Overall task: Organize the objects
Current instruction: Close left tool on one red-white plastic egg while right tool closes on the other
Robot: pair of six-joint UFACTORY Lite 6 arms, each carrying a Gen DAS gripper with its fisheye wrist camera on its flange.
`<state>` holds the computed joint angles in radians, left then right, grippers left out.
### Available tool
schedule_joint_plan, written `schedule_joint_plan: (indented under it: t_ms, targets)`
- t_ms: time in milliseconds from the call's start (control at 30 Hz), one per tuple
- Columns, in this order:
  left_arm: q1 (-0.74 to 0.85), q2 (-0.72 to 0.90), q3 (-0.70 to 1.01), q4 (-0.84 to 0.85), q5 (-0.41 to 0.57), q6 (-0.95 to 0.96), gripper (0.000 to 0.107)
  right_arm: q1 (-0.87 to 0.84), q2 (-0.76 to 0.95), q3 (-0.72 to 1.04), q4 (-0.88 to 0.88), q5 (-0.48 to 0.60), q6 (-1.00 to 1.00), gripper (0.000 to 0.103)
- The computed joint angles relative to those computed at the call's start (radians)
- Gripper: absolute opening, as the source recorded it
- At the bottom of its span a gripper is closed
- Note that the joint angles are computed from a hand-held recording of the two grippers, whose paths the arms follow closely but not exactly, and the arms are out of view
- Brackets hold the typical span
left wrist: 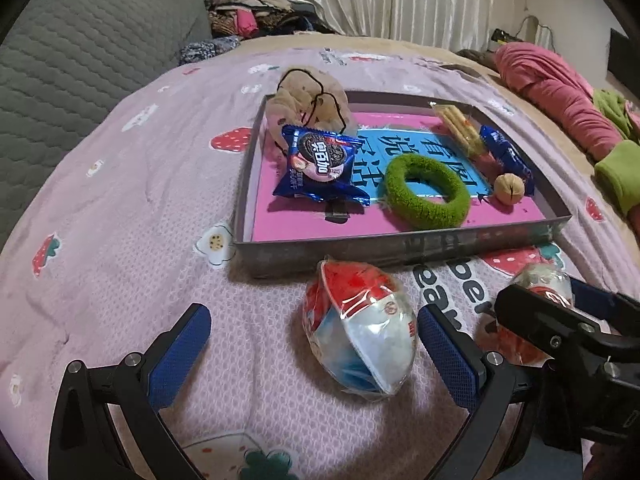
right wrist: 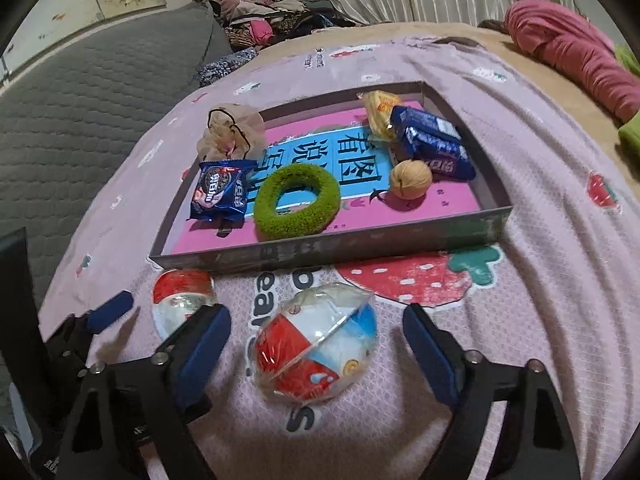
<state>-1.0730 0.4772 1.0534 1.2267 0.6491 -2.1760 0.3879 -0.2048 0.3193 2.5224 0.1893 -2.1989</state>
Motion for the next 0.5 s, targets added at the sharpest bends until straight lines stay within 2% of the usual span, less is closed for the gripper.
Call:
schedule_joint_plan:
  t_ms: [67, 167, 333, 367, 400, 500]
  targets:
    - [0.011, 0.033, 0.034, -0.027, -0.008, 0.047, 0.103, -0.002, 0.026, 0.008, -0.005, 0.021, -0.006, 0.069]
    - [0.031, 0.064, 0.057, -0.049, -0.046, 0.08, 0.101, -0.012, 0.077, 0.02, -0.047, 0.056, 0.024, 0.061]
    - [0.059, 0.09, 0.067, -0.043, -0.097, 0.07, 0.09, -0.015, 0.091, 0.011, -0.011, 0.084, -0.052, 0.06]
    - [0.057, 0.091, 0.07, -0.037, -0.093, 0.069, 0.075, -0.014, 0.087, 0.009, -0.008, 0.086, -0.061, 0.06]
    - [0.053, 0.092, 0.073, -0.029, -0.084, 0.063, 0.056, -0.012, 0.078, 0.007, -0.017, 0.084, -0.063, 0.06]
    - [0.059, 0.086, 0.067, -0.011, -0.092, 0.044, 0.056, -0.007, 0.041, -0.007, -0.027, 0.075, -0.072, 0.06]
